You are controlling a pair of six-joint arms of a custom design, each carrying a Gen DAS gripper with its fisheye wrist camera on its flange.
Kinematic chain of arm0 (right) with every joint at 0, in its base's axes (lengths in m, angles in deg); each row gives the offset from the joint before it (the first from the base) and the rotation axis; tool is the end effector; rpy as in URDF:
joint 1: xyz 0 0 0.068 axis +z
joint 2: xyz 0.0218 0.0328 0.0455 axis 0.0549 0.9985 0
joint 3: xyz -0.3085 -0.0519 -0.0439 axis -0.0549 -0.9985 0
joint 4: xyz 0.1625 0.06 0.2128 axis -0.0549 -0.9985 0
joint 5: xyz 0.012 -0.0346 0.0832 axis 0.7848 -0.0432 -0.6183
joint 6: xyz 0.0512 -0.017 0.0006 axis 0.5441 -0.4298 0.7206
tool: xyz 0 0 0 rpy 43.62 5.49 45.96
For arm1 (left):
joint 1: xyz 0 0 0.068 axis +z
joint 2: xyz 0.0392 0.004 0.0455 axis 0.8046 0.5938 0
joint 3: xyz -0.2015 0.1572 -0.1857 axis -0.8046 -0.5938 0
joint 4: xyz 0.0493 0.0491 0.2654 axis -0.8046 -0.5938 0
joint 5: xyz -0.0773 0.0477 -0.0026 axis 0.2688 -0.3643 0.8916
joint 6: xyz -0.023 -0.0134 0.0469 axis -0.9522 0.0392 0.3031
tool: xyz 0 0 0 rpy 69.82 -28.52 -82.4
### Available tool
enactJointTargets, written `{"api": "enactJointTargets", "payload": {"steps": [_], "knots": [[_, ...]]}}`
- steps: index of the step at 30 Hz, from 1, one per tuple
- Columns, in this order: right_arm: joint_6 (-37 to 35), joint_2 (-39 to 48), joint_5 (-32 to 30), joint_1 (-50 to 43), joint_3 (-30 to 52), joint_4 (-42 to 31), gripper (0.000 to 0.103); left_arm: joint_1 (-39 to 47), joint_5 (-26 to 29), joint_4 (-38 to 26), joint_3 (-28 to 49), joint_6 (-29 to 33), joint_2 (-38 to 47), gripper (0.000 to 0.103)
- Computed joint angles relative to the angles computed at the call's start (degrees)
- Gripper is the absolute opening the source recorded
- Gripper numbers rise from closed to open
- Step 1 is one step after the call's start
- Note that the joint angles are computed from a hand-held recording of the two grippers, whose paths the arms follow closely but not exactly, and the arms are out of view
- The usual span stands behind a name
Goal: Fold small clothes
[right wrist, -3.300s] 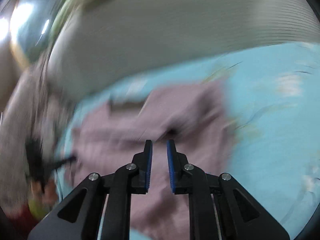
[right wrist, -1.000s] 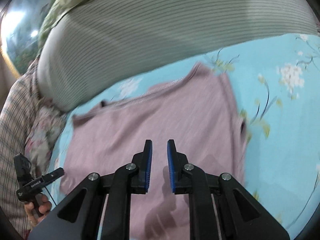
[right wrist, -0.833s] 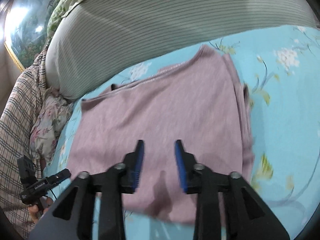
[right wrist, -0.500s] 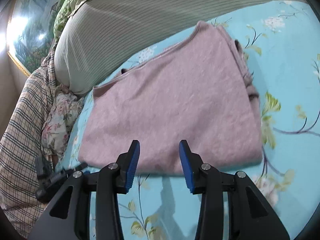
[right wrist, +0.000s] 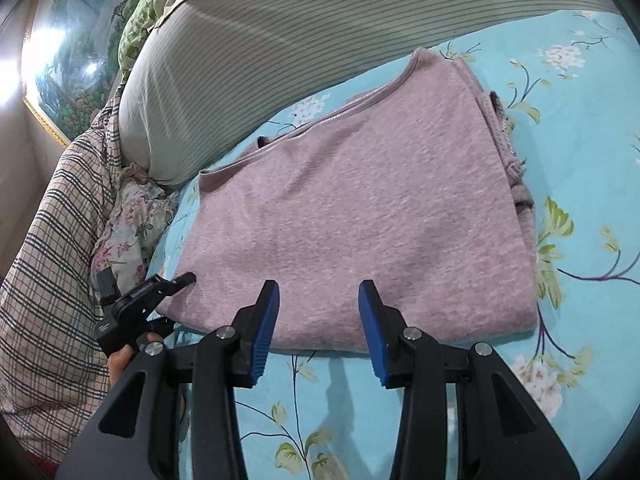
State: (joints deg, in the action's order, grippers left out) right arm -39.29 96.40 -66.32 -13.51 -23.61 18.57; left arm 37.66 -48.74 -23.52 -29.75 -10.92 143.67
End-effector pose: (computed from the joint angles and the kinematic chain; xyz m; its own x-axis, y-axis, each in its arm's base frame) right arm 0.1794 -0.0282 0.1014 -0.7599 0.4368 -0.4815 -0.0035 0.7379 0.6749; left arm 0.2193 -0.0620 0.0705 -0.6302 -0.6190 -0.4687 -0.3422 0.7633 -0.5479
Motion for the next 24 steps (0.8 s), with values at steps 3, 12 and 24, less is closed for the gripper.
{"api": "enactJointTargets", "payload": {"steps": [3, 12, 24], "knots": [[-0.80, 0.82, 0.06, -0.12, 1.82, -1.05, 0.043, -0.12, 1.23, -2.27, 0.85, 1.54, -1.79, 0.009], [-4.08, 7.99, -3.72, -3.13, 12.26, -8.61, 0.043, -21.13, -15.17, -20.72, 9.43, 11.40, -16.18, 0.007], [-2.89, 19.68, -6.47, 6.15, 28.85, -16.02, 0.054, -33.67, -20.04, -27.52, 24.14, 18.98, 2.93, 0.007]]}}
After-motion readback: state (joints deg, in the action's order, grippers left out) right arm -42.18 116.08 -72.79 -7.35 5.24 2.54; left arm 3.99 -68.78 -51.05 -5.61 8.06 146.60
